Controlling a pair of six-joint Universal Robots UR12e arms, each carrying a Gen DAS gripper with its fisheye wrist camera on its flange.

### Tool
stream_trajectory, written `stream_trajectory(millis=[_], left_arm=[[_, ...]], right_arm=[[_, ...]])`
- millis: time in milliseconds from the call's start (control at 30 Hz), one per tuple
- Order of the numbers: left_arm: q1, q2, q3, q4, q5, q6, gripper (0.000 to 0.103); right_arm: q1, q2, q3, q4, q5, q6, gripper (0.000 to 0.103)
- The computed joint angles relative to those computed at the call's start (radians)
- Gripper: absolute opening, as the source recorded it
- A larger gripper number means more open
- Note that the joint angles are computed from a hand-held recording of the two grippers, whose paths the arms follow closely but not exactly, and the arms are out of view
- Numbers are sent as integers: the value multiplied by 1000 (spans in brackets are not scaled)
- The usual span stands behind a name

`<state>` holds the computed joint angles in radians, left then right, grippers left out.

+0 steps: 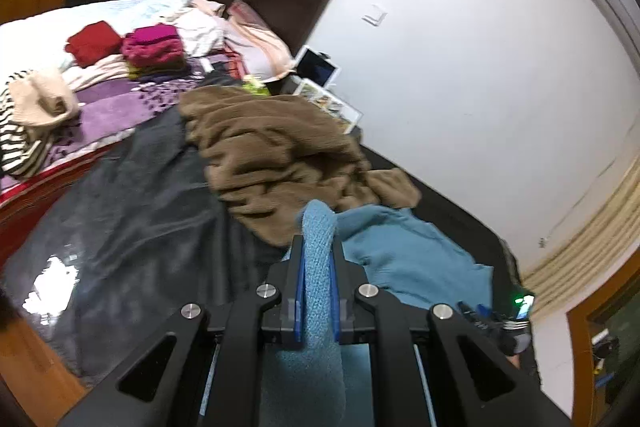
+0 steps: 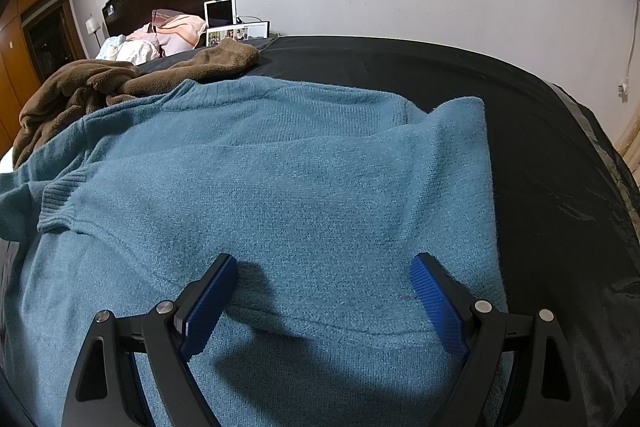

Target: Fold clothes

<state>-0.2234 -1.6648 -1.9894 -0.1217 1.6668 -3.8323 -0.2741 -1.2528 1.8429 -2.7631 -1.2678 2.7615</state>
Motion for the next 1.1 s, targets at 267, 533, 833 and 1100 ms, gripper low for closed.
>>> stream_trajectory(millis=[267,533,833,1100], left_arm=[[-58,-138,205,-57,-98,112,11],[-107,-311,430,-236,-200,205,11],[-126,-441,577,-369,-304,280,30],[-124,-427,529,-309,-271,323,49]], right_arm=[[-1,-4,4,-2,0,1,90],[-11,-12,15,-8,28,24,90],[-15,-26,33,-16,65,12,90],[-27,-35,59,-114,95,58,90]])
